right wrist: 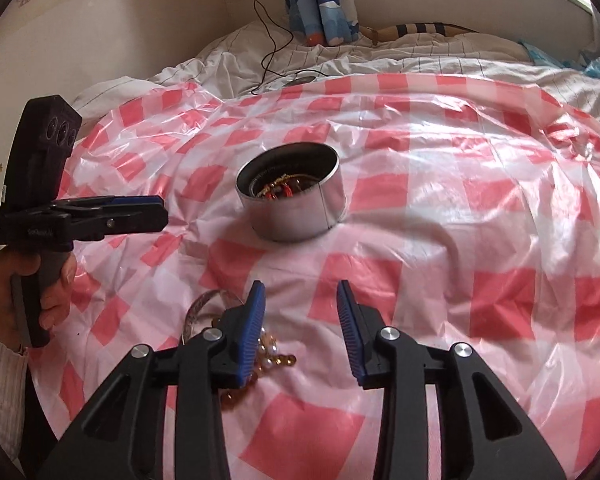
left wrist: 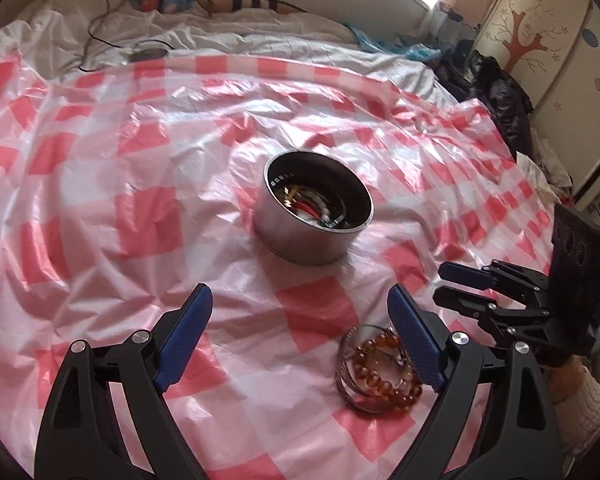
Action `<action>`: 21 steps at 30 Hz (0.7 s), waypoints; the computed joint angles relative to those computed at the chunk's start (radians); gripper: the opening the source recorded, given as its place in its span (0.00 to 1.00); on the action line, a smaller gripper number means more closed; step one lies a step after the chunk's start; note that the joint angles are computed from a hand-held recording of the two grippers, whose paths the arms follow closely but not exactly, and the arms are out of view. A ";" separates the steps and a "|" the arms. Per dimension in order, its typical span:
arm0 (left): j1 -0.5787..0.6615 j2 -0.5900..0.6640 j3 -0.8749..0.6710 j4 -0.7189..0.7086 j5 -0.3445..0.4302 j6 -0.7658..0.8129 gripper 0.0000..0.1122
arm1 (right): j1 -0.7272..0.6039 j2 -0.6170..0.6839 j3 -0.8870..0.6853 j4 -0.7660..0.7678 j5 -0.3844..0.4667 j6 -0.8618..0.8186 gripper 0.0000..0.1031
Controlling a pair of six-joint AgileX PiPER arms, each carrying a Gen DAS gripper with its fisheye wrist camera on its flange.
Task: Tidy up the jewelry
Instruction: 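Grasp a silver bangle from the pile with the left gripper and lift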
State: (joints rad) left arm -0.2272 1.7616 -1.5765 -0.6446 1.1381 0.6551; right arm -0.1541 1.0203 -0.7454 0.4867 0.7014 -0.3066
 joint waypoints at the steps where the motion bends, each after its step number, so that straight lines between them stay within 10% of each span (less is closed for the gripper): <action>1: -0.014 -0.002 0.012 0.012 -0.001 0.006 0.76 | -0.052 -0.009 0.034 0.085 0.012 -0.077 0.36; 16: -0.087 0.032 0.020 0.087 0.031 -0.009 0.76 | 0.270 0.009 0.045 -0.179 -0.026 0.099 0.36; 21: -0.116 0.049 0.034 0.078 0.061 0.014 0.56 | 0.259 0.018 0.040 -0.189 -0.013 0.096 0.33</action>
